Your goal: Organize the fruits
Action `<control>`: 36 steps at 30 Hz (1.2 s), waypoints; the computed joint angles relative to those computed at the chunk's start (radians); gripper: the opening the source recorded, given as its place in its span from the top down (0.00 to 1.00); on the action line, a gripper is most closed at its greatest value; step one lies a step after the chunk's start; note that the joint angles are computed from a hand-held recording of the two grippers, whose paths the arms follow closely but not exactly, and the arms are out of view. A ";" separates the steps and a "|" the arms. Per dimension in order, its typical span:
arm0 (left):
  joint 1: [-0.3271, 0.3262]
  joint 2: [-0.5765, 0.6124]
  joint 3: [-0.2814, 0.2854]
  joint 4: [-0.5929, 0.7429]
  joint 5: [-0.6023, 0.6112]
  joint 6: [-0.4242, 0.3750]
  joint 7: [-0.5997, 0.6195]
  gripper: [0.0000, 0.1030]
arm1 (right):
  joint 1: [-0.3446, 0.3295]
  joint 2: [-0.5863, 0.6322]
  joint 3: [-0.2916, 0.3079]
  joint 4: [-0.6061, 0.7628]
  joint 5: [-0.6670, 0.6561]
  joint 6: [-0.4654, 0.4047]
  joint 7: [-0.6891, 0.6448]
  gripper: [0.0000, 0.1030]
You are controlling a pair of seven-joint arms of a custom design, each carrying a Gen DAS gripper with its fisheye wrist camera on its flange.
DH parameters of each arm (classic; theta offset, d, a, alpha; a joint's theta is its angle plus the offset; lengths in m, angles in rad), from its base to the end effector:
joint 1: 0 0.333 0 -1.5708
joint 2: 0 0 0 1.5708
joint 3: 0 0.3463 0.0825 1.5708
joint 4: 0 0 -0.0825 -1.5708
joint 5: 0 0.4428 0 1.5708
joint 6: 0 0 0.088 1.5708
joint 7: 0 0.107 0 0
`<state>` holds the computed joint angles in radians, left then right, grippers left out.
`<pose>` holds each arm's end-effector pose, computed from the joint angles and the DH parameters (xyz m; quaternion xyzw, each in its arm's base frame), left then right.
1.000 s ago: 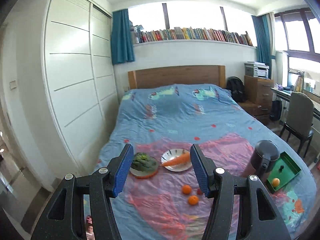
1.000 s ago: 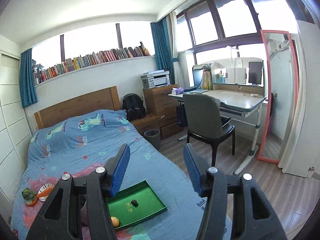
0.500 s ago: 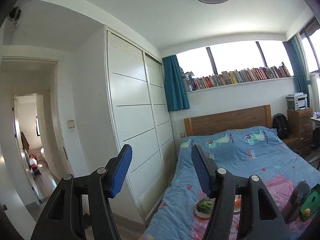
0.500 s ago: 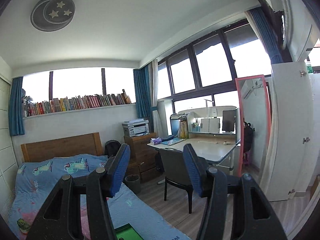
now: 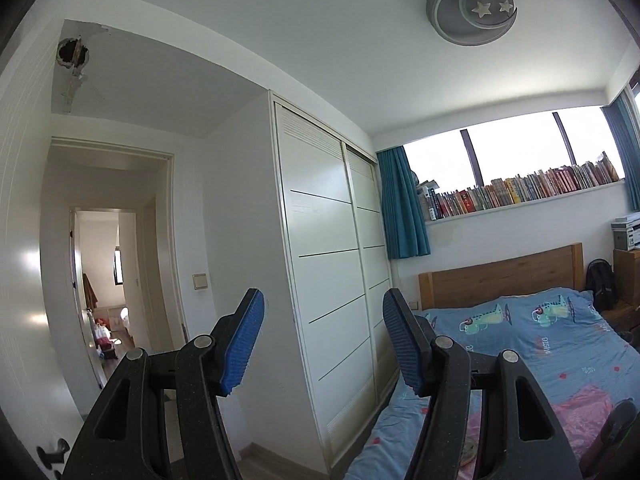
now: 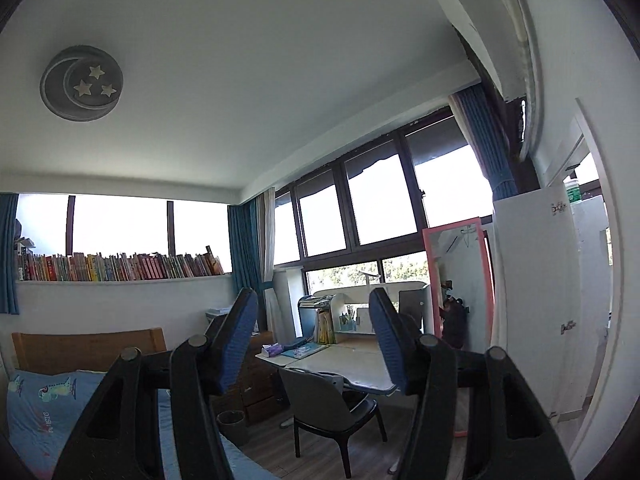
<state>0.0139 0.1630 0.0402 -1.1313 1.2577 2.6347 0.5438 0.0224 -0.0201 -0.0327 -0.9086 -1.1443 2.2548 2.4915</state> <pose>0.6705 0.0084 0.9061 -0.5579 0.3738 -0.3190 0.6688 0.4794 -0.0303 1.1010 -0.2054 0.6191 -0.6841 0.3266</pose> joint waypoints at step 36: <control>0.181 -0.225 -0.098 -0.604 0.058 0.151 -0.269 0.41 | -0.074 -0.116 0.104 -0.847 -0.128 0.684 0.217 0.16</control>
